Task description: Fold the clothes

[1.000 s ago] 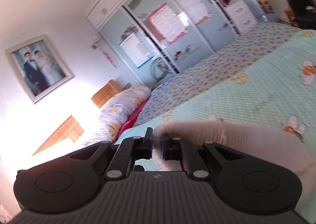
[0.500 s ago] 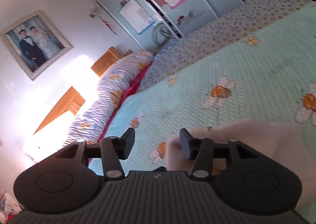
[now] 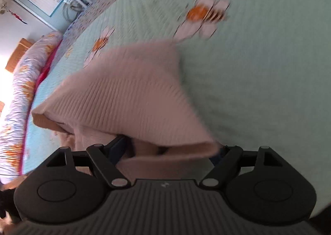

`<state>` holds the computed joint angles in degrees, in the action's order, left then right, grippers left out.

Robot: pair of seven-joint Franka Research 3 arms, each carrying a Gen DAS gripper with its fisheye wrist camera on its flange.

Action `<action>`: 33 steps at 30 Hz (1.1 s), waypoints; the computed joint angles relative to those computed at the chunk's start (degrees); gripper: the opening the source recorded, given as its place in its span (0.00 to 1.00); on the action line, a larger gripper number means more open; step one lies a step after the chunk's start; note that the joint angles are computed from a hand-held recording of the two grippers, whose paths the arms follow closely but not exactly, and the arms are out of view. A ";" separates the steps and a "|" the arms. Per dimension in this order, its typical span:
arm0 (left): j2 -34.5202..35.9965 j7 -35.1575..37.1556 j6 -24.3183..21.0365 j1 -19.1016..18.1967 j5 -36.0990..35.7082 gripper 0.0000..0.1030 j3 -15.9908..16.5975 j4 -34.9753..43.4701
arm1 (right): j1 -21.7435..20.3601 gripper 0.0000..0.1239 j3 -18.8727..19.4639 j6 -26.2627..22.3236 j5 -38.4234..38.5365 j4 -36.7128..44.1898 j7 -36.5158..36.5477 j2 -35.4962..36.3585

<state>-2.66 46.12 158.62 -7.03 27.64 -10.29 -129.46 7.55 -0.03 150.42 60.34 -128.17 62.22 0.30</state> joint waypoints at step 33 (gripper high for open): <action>-32.36 -1.63 3.64 12.08 -5.10 0.08 3.13 -25.72 | 10.67 0.15 5.50 3.18 -1.94 2.82 1.93 -1.38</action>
